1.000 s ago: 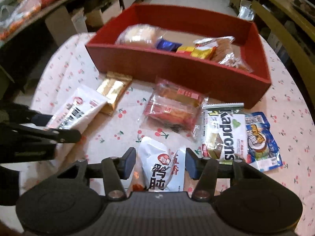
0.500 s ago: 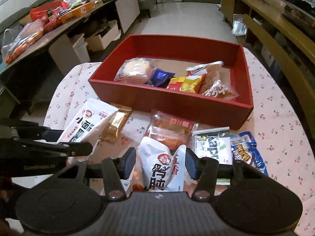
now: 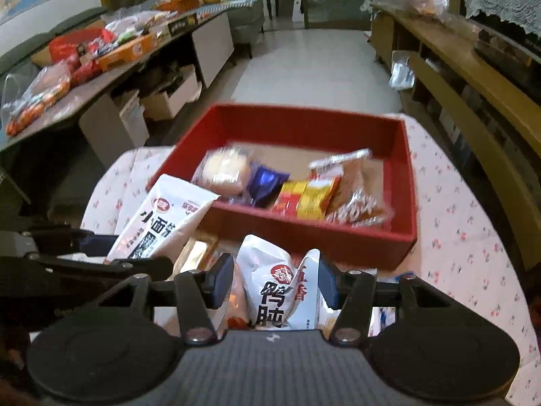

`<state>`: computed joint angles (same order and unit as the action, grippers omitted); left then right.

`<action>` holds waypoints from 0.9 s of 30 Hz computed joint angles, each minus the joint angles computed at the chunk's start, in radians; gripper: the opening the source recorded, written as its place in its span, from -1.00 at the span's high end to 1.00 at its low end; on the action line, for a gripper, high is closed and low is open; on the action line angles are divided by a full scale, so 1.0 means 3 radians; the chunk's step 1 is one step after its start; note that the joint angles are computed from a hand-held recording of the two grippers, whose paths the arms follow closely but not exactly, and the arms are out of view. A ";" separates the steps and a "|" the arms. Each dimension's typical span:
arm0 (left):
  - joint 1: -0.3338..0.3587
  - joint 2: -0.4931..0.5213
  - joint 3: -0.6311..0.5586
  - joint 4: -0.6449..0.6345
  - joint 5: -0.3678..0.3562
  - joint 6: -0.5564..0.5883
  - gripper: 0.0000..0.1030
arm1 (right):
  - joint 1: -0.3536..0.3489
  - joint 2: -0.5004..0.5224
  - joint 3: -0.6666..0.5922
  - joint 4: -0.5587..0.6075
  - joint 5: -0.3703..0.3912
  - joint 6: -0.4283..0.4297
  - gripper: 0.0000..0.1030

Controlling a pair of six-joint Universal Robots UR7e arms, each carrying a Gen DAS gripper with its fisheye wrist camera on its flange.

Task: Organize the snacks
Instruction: 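Carry both white packets over the red box and lower them inside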

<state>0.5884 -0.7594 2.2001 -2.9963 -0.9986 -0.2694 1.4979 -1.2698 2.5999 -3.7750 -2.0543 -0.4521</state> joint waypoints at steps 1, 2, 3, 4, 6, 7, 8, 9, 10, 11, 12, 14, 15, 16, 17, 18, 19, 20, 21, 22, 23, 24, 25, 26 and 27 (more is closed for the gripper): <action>0.0001 0.0016 -0.0024 -0.0014 0.0006 0.0011 0.01 | 0.0003 -0.0007 -0.0028 0.0010 0.0004 0.0003 0.01; 0.0003 0.0035 -0.0054 -0.0024 0.0012 0.0027 0.01 | 0.0006 -0.0015 -0.0052 0.0017 0.0012 0.0008 0.01; 0.0004 0.0058 -0.0091 -0.0034 0.0020 0.0044 0.01 | 0.0007 -0.0028 -0.0079 0.0036 0.0023 0.0011 0.01; 0.0005 0.0079 -0.0126 -0.0044 0.0024 0.0062 0.01 | 0.0013 -0.0034 -0.0109 0.0054 0.0025 0.0013 0.01; 0.0003 0.0119 -0.0191 -0.0060 0.0042 0.0086 0.02 | 0.0027 -0.0017 -0.0173 0.0042 0.0004 0.0006 0.01; 0.0000 0.0147 -0.0223 -0.0083 0.0072 0.0106 0.02 | 0.0024 -0.0020 -0.0203 0.0049 0.0007 0.0002 0.01; 0.0008 0.0164 -0.0256 -0.0094 0.0082 0.0122 0.02 | 0.0017 -0.0035 -0.0236 0.0081 0.0017 0.0016 0.01; 0.0018 0.0183 -0.0297 -0.0097 0.0080 0.0125 0.02 | 0.0003 -0.0057 -0.0259 0.0107 0.0036 0.0020 0.01; 0.0029 0.0200 -0.0328 -0.0107 0.0081 0.0141 0.02 | -0.0003 -0.0062 -0.0289 0.0121 0.0041 0.0019 0.01; 0.0041 0.0228 -0.0378 -0.0110 0.0089 0.0161 0.02 | -0.0006 -0.0058 -0.0325 0.0128 0.0040 0.0014 0.01; 0.0046 0.0256 -0.0417 -0.0118 0.0104 0.0176 0.03 | -0.0014 -0.0056 -0.0368 0.0144 0.0041 0.0005 0.01; 0.0068 0.0317 -0.0515 -0.0116 0.0136 0.0211 0.04 | -0.0037 -0.0047 -0.0455 0.0195 0.0053 -0.0002 0.01; 0.0079 0.0347 -0.0558 -0.0116 0.0147 0.0226 0.04 | -0.0053 -0.0033 -0.0504 0.0217 0.0062 -0.0003 0.01; 0.0092 0.0375 -0.0603 -0.0107 0.0155 0.0240 0.02 | -0.0071 -0.0014 -0.0554 0.0234 0.0066 -0.0010 0.01; 0.0108 0.0403 -0.0648 -0.0097 0.0145 0.0263 0.02 | -0.0088 -0.0001 -0.0597 0.0257 0.0082 -0.0010 0.01; 0.0132 0.0430 -0.0697 -0.0086 0.0084 0.0284 0.02 | -0.0112 0.0010 -0.0648 0.0319 0.0118 -0.0004 0.01; 0.0150 0.0458 -0.0743 -0.0063 0.0044 0.0295 0.01 | -0.0129 0.0036 -0.0693 0.0357 0.0142 -0.0007 0.01; 0.0156 0.0501 -0.0793 -0.0049 0.0030 0.0331 0.01 | -0.0134 0.0076 -0.0742 0.0373 0.0140 -0.0028 0.01; 0.0154 0.0554 -0.0837 -0.0058 0.0055 0.0375 0.01 | -0.0133 0.0135 -0.0794 0.0350 0.0117 -0.0058 0.01; 0.0156 0.0608 -0.0883 -0.0054 0.0106 0.0396 0.01 | -0.0138 0.0182 -0.0841 0.0347 0.0098 -0.0089 0.01; 0.0168 0.0661 -0.0939 -0.0022 0.0154 0.0394 0.01 | -0.0150 0.0216 -0.0883 0.0360 0.0089 -0.0106 0.01; 0.0194 0.0695 -0.0989 0.0022 0.0161 0.0385 0.01 | -0.0169 0.0250 -0.0924 0.0363 0.0083 -0.0116 0.01; 0.0222 0.0723 -0.1037 0.0072 0.0159 0.0360 0.01 | -0.0189 0.0284 -0.0966 0.0363 0.0066 -0.0132 0.01; 0.0243 0.0744 -0.1074 0.0115 0.0171 0.0331 0.01 | -0.0211 0.0317 -0.1013 0.0374 0.0041 -0.0147 0.01; 0.0267 0.0772 -0.1117 0.0150 0.0196 0.0311 0.01 | -0.0238 0.0339 -0.1050 0.0390 0.0026 -0.0149 0.01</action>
